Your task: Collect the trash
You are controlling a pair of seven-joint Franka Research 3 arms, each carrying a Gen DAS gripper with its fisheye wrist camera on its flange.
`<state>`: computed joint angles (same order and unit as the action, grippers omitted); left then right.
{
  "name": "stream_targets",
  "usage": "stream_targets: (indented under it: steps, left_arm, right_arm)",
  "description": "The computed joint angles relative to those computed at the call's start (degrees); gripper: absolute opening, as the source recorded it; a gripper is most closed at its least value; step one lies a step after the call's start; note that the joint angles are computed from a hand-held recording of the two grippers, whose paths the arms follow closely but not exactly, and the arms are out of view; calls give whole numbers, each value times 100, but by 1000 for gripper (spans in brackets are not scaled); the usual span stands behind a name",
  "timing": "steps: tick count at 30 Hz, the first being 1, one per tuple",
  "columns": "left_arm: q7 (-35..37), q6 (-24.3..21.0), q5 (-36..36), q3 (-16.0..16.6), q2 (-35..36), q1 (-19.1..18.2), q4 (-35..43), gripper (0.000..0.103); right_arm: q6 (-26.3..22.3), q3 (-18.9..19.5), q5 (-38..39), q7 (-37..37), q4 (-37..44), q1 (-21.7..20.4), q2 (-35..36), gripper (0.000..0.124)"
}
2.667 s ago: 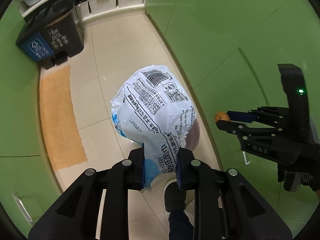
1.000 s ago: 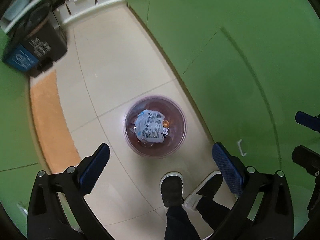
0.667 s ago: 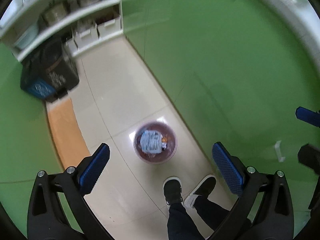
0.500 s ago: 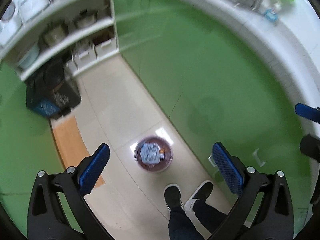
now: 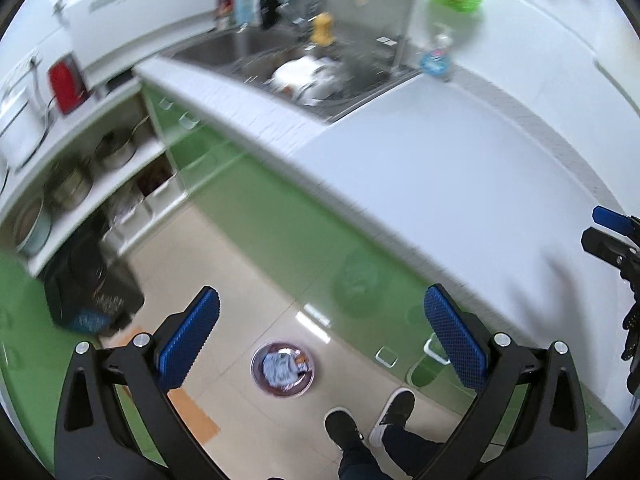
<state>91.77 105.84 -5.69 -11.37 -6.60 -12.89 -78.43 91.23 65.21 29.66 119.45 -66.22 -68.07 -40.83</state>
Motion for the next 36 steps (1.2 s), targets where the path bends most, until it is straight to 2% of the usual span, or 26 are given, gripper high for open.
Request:
stream_targets:
  steps: [2, 5, 11, 14, 20, 25, 32, 36]
  left_arm:
    - [19, -76, 61, -95, 190, -75, 375, 100]
    - [35, -61, 119, -205, 375, -183, 743, 100]
    - [-224, -305, 282, -427, 996, -480, 1830, 100]
    - [-360, -265, 323, -487, 1174, -619, 2126, 100]
    - [-567, -561, 699, -568, 1637, -986, 2856, 100]
    - [-625, -1031, 820, -561, 2138, -1302, 3704, 100]
    - [-648, -1409, 967, -449, 2558, -1630, 4424, 100]
    - [-632, -1441, 1047, -373, 2594, -1743, 4471, 100]
  right_arm:
    - [-47, -418, -182, 95, -202, 302, -131, 97]
    - [-16, -813, -518, 246, -457, 686, -177, 97]
    - [88, -1368, -1083, 346, -843, 1344, -157, 97]
    - [245, -1576, -1343, 326, -1006, 1640, -131, 97]
    - [377, -1781, -1789, 316, -1116, 2150, 91, 97]
    - [134, -1742, -2165, 460, -976, 2418, 396, 97]
    - [128, -1907, -2564, 738, -1173, 3007, 615, 97]
    - [163, -1963, -2777, 924, -1246, 3322, 755, 97]
